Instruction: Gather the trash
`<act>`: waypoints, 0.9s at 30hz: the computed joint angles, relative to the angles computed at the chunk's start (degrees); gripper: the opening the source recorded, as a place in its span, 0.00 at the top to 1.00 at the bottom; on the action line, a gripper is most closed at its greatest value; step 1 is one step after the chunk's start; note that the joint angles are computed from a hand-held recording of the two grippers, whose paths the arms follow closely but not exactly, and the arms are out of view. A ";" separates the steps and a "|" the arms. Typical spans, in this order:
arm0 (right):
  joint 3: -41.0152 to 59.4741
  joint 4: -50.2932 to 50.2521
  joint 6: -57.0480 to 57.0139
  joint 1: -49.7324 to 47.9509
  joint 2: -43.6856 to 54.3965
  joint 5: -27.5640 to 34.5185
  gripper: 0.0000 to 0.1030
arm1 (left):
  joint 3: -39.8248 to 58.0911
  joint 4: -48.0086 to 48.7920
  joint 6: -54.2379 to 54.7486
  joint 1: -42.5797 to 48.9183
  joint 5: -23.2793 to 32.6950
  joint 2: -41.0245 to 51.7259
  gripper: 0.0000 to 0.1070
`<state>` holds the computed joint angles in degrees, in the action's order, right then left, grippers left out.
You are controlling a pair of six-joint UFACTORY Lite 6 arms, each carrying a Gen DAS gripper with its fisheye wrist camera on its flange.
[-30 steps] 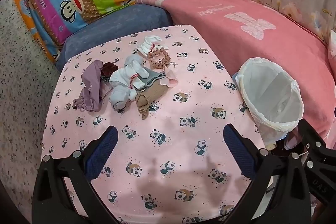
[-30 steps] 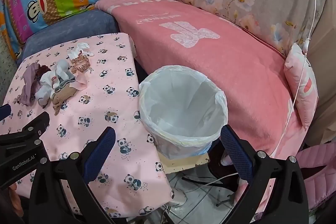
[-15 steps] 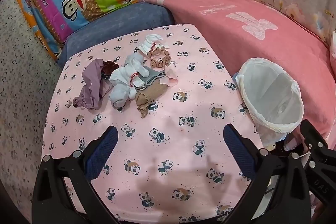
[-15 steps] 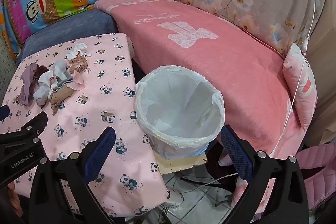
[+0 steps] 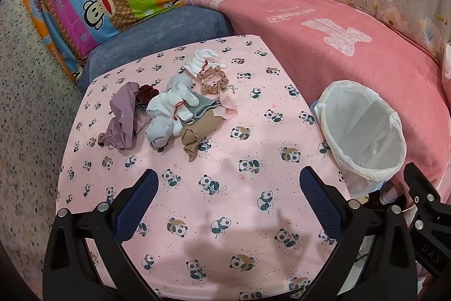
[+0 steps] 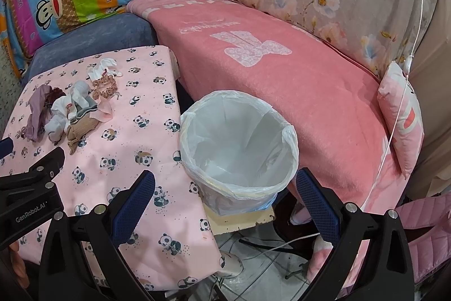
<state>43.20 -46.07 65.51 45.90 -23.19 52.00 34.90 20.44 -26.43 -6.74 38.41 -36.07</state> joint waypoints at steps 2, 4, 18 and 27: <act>0.06 0.02 -0.19 0.15 -0.21 0.28 0.05 | 0.12 0.04 -0.15 -0.09 0.15 -0.01 0.11; 0.22 0.09 -0.26 0.06 -0.09 0.27 0.05 | 0.09 0.10 -0.22 -0.07 0.06 -0.08 0.11; 0.99 0.37 -1.13 -0.02 0.14 0.52 0.05 | 1.18 0.68 -0.80 -0.46 0.34 0.49 0.11; 1.10 0.47 -1.50 -0.08 0.21 0.45 0.05 | 0.89 1.03 -1.28 -0.66 0.32 0.32 0.11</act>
<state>44.30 -45.60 64.02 45.82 -22.98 52.46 35.79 21.47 -27.72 -7.40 38.73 -35.76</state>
